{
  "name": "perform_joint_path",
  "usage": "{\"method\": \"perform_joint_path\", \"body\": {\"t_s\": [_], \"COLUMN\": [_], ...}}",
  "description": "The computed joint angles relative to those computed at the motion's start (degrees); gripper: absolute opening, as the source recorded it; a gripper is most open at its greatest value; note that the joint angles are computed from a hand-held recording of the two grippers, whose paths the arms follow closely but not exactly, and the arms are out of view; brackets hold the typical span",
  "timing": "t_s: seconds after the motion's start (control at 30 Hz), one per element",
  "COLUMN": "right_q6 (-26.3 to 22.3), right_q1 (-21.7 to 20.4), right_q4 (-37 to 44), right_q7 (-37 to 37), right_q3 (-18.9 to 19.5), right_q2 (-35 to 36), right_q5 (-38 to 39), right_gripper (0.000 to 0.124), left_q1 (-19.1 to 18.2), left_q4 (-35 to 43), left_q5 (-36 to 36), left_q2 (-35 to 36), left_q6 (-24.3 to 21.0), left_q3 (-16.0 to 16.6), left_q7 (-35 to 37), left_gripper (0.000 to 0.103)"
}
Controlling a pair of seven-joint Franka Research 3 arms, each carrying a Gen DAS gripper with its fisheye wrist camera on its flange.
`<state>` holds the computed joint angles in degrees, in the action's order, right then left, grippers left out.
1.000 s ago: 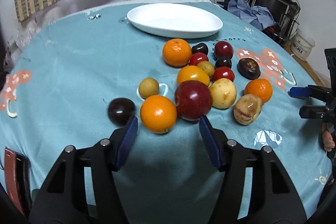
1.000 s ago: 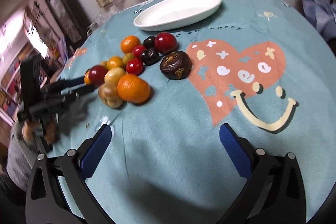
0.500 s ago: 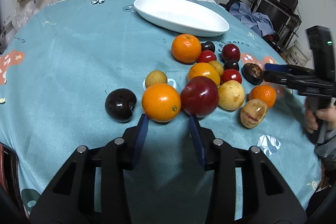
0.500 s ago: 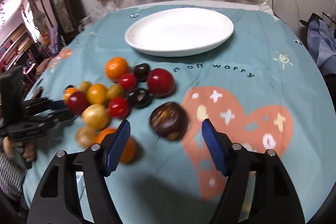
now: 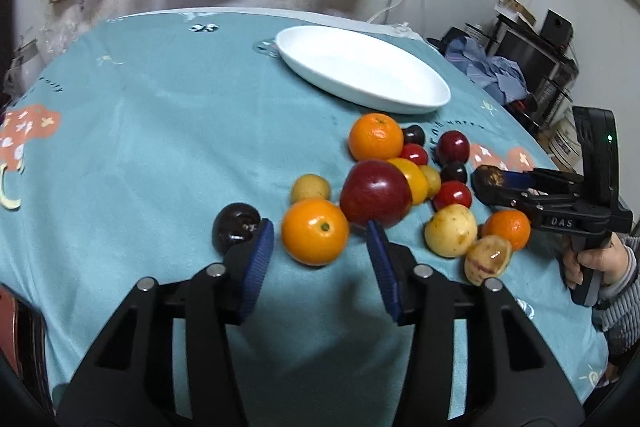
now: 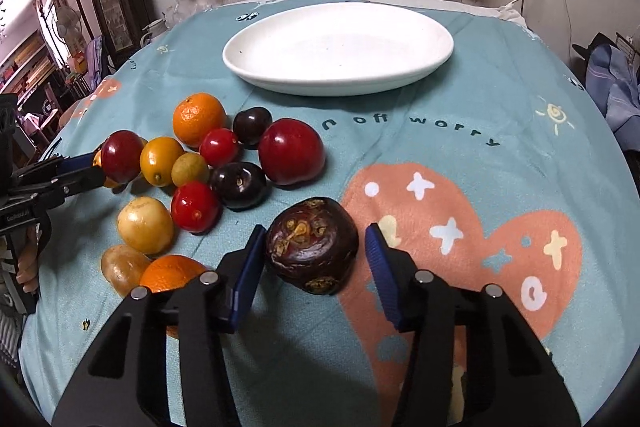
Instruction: Organize fruits
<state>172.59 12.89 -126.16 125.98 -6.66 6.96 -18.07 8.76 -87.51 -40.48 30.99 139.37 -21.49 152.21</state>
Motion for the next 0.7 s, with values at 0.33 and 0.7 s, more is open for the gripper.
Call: {"method": "perform_joint_path", "body": {"t_s": [0.33, 0.7], "right_q6": [0.9, 2.6], "right_q1": [-0.2, -2.3], "right_q4": [-0.7, -2.3], "right_q7": [-0.1, -5.8], "right_q3": [0.1, 2.9], "right_q2": [-0.4, -1.6], "right_q5": [1.4, 9.3], "right_gripper": [0.044, 0.044], "left_q1": [-0.3, 0.7], "left_q4": [-2.5, -7.1], "left_q5": [0.6, -6.2], "left_q2": [-1.3, -5.3], "left_q6": [5.1, 5.2], "left_q3": [-0.7, -0.5], "left_q7": [1.7, 7.1], "left_gripper": [0.036, 0.023]}}
